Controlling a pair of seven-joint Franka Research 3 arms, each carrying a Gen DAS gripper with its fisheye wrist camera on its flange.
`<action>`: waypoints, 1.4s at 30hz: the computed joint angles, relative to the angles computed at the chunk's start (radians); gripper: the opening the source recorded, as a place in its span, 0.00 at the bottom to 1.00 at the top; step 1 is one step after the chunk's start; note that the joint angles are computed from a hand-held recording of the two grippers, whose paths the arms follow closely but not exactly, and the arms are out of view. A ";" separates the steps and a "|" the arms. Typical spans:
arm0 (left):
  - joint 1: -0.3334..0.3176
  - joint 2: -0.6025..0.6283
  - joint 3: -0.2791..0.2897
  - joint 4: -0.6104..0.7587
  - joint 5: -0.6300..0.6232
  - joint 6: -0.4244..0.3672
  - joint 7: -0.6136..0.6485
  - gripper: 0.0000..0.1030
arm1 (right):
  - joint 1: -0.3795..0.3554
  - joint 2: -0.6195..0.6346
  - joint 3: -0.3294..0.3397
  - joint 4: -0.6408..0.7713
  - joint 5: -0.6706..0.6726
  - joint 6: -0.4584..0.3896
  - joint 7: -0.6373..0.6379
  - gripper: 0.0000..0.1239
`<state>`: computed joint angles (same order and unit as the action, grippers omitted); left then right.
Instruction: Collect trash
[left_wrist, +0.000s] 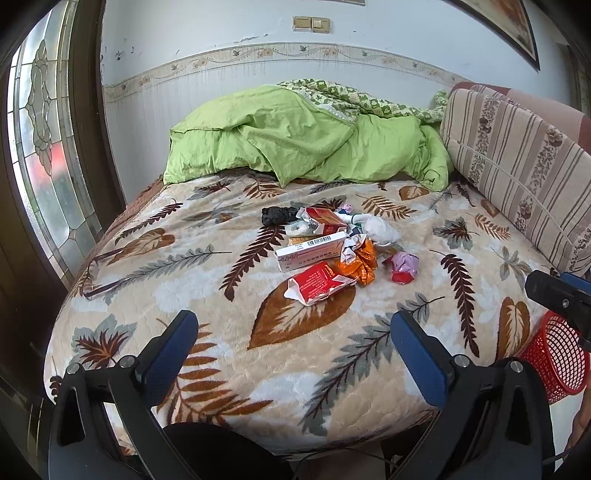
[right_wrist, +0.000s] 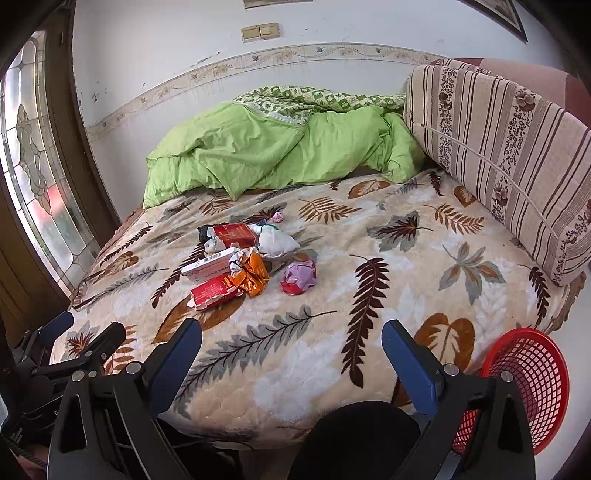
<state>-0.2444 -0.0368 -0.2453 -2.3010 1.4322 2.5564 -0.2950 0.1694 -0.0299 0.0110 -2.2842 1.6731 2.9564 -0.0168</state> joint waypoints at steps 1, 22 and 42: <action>0.000 0.001 0.001 0.001 -0.002 0.003 0.000 1.00 | 0.001 0.002 0.001 0.001 -0.006 0.002 0.008 0.80; 0.000 0.010 0.005 0.000 -0.003 0.011 -0.004 1.00 | 0.003 0.016 0.003 -0.001 -0.071 0.002 0.081 0.78; 0.092 0.199 0.108 0.121 -0.056 0.345 0.130 1.00 | -0.062 0.259 0.013 0.193 -0.604 -0.126 0.597 0.68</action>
<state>-0.1524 0.1619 -0.1372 -2.1799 1.3767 2.9014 -0.1647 0.1077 0.2288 0.0244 -2.0908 1.0695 2.8304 0.5807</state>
